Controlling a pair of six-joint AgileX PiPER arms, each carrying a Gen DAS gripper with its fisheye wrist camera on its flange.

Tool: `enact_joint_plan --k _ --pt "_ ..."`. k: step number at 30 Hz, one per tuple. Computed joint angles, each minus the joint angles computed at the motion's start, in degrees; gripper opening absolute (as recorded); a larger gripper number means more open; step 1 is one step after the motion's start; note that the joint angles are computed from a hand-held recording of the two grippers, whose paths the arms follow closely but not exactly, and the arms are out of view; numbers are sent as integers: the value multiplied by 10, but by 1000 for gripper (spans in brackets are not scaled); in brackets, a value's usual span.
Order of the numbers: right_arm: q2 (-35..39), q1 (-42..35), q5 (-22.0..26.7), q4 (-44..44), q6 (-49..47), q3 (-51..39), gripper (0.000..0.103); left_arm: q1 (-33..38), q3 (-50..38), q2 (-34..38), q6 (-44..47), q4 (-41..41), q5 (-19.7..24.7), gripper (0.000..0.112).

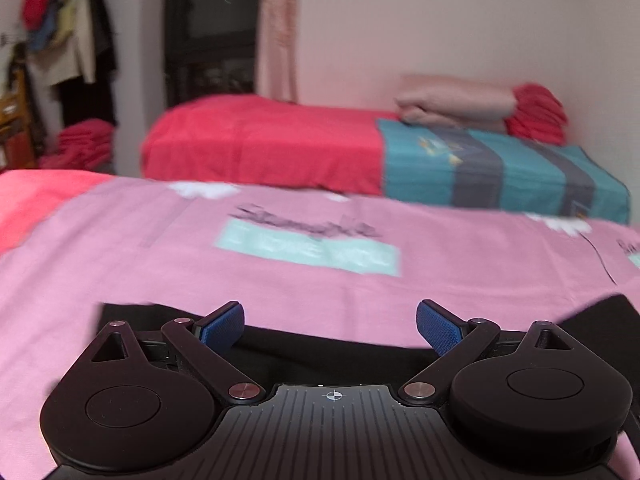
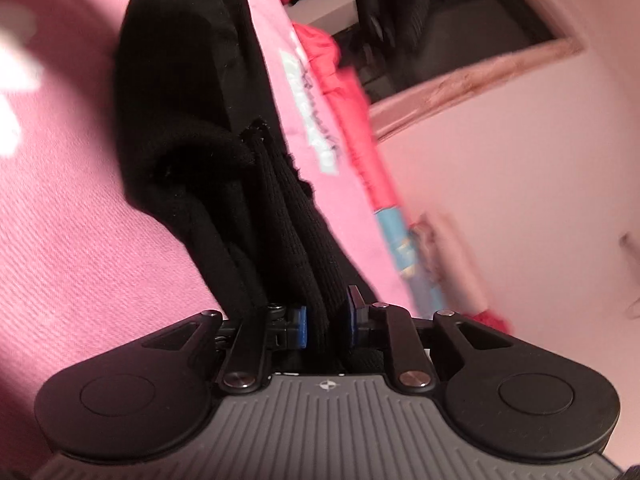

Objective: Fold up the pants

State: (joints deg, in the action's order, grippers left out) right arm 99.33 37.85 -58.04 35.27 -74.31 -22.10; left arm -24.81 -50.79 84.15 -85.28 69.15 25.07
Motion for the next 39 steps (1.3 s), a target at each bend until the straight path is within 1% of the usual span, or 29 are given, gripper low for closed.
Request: enact_joint_plan --k 2,3,4,5,6,7,9,11,13,14,16,17,18,19,20,22,23,24,27,29,30,31,32,33,34,36,37,38,39 --pt "-8 -3 12 15 -4 -10 35 -15 -33 56 77 -75 -15 103" --pt "-13 4 4 26 -10 -7 49 -28 -46 90 95 -87 -7 103" --pt "-22 1 -4 23 -13 0 60 -42 -54 122 91 -77 8 103" --pt "-34 -7 -8 12 -12 12 64 -52 -47 132 63 -44 15 103" --pt "-51 -20 -4 3 -11 24 71 -65 -32 125 12 10 32 103" --pt "-68 -36 4 -4 -9 34 73 -69 -22 122 -15 47 35 103" --pt "-86 -80 8 -25 10 52 74 -67 -15 121 -33 71 28 103" --pt "-96 -136 3 -48 39 66 74 -54 -14 119 -29 59 9 103" --pt "-95 -177 -7 -32 62 61 74 -37 -11 112 -12 35 -15 103" --pt "-109 -193 15 -17 78 53 74 -31 -10 111 -8 28 -23 103" --pt "-143 -234 113 -1 118 16 74 -30 -12 109 1 17 -25 103" --pt "-140 -241 144 10 122 -2 73 -32 -11 108 -5 23 -23 103" --pt "-132 -236 151 29 102 -11 71 -36 -9 107 -13 30 -18 103" --pt "-118 -215 135 49 72 -18 66 -39 -9 108 -17 35 -14 103" --pt "-107 -190 96 49 66 -6 65 -40 -9 109 -19 37 -13 103" --pt "-95 -166 53 3 74 13 66 -40 -9 108 -19 37 -13 103" --pt "-86 -160 38 -9 76 10 67 -40 -9 109 -19 37 -13 103" --pt "-80 -164 37 -16 76 6 71 -40 -9 109 -19 37 -13 103" --pt "-45 -229 56 4 70 -49 73 -40 -7 107 -15 39 -21 103" --pt "-70 -290 113 -32 113 -47 74 -43 -7 108 -18 49 -21 103" --pt "-79 -292 119 -31 116 -37 74 -44 -8 110 -19 52 -21 103" --pt "-78 -285 101 -29 95 -24 74 -44 -8 111 -19 53 -22 103" --pt "-66 -275 64 -28 74 -10 74 -43 -8 110 -19 54 -24 103" --pt "-60 -275 50 -33 66 -5 75 -40 -5 108 -21 55 -30 103" --pt "-56 -278 59 -33 70 -19 75 -37 -4 108 -18 54 -36 103" --pt "-80 -297 124 -28 90 -36 79 -33 -5 108 -10 47 -45 103" --pt "-76 -293 139 -13 82 -48 80 -33 -5 108 -9 47 -45 103" --pt "-75 -289 149 2 64 -54 80 -33 -5 108 -9 46 -45 103" --pt "-72 -281 136 1 57 -48 80 -31 -5 108 -6 43 -48 103"
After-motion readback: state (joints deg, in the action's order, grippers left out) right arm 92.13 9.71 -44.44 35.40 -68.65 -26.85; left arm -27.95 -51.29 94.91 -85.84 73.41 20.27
